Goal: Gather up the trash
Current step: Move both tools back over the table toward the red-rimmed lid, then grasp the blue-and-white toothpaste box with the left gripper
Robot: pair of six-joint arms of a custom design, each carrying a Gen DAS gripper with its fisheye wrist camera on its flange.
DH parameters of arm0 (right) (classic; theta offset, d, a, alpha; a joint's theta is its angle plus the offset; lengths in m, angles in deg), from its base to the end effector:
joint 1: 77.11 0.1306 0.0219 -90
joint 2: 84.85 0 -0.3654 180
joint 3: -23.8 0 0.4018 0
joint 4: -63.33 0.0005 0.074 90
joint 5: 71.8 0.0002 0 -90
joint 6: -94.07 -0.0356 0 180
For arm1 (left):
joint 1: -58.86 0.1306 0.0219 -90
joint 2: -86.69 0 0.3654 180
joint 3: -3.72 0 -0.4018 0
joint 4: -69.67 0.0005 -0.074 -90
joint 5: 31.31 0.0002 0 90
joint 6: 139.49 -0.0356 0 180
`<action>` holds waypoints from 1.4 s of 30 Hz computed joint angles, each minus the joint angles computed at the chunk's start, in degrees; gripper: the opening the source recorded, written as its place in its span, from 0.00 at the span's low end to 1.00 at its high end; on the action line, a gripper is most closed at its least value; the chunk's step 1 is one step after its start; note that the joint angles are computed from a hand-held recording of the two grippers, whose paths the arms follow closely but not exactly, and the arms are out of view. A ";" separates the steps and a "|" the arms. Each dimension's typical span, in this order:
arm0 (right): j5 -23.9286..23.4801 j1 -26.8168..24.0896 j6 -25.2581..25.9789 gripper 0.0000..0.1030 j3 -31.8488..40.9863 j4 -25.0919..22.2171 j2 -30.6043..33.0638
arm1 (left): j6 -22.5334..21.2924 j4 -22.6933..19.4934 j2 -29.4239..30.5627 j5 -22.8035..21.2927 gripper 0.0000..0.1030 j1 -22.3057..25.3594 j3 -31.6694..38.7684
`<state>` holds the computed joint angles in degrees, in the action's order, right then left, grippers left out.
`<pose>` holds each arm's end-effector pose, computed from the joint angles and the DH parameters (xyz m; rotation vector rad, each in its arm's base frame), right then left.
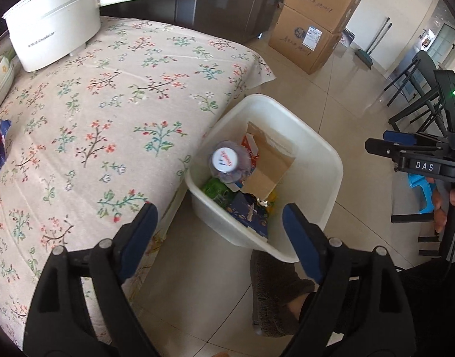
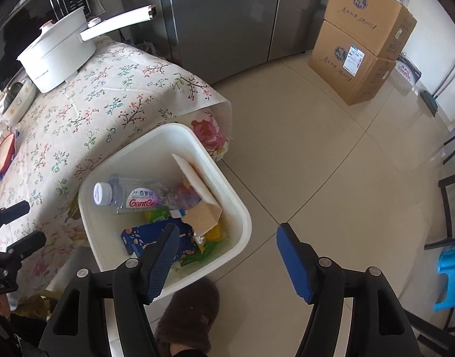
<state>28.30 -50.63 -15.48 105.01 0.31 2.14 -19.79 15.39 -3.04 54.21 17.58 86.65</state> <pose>0.3984 0.1909 0.3533 -0.1201 2.7311 -0.0223 0.3577 -0.3110 0.3482 0.2437 2.6663 -0.3077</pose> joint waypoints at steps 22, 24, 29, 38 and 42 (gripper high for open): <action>3.58 11.04 -0.34 0.79 12.64 -0.95 9.46 | 5.56 -6.51 -20.07 -10.58 0.99 8.77 -13.16; 3.91 12.19 -0.24 0.82 14.30 -0.80 11.01 | 5.87 -7.09 -22.02 -10.99 0.99 9.89 -14.25; 4.18 14.90 0.44 0.84 18.99 -0.65 15.43 | 6.35 -8.37 -26.23 -11.97 0.99 12.89 -16.40; 2.86 19.19 0.35 0.86 29.28 -1.29 23.84 | 7.36 -10.81 -32.01 -11.83 0.99 20.23 -18.87; 2.38 21.09 0.55 0.87 33.99 -1.93 27.42 | 7.61 -11.52 -34.67 -13.48 0.99 24.37 -20.06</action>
<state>30.68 -29.54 -14.93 139.00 -1.61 29.56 -12.18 3.87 -37.71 40.73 41.95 66.59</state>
